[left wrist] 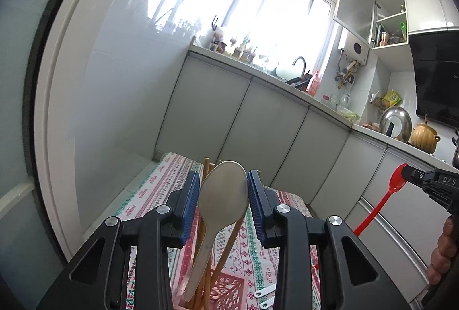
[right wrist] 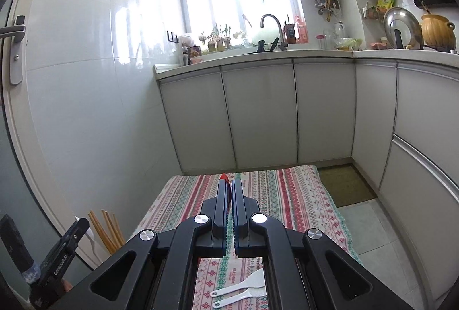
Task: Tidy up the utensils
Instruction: 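Carry the white spoon over the pink basket with the left gripper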
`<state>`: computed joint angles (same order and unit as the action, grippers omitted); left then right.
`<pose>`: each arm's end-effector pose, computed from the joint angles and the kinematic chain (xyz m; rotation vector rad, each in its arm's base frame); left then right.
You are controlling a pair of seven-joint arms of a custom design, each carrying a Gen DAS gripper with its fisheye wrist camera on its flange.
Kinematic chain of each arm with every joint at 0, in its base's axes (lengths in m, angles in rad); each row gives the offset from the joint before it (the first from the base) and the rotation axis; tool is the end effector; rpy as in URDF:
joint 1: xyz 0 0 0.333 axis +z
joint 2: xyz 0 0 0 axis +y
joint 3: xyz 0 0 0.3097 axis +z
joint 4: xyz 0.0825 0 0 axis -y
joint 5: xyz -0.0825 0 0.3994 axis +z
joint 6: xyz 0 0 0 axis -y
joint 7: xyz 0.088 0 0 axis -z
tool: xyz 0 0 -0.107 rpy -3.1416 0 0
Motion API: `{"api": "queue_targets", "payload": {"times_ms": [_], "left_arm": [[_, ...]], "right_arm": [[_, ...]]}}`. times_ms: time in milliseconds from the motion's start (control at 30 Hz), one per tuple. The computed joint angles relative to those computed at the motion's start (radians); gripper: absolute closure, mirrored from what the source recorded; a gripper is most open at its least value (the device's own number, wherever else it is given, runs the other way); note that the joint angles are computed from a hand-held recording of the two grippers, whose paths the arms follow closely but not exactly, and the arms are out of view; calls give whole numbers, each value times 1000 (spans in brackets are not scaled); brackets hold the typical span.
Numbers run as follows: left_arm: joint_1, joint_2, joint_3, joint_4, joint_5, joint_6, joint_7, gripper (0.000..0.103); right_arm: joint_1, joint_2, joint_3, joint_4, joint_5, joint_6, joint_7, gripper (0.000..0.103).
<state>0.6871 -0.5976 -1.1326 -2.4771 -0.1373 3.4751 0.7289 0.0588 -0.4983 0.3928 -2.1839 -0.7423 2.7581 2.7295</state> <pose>0.4268 -0.2623 0.5187 -1.6352 1.2929 -1.4576 0.4017 0.2729 0.6696 -1.3776 1.5117 -0.8915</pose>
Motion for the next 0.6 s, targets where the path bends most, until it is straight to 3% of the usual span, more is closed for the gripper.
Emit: {"api": "queue_targets", "payload": {"times_ms": [200, 600], "left_arm": [[22, 20, -28, -3, -14, -3, -29, 67], [105, -68, -115, 7, 58, -55, -142, 66]], "right_arm": [[4, 3, 3, 3, -3, 11, -1, 101], [10, 8, -13, -12, 27, 30, -23, 101]]}}
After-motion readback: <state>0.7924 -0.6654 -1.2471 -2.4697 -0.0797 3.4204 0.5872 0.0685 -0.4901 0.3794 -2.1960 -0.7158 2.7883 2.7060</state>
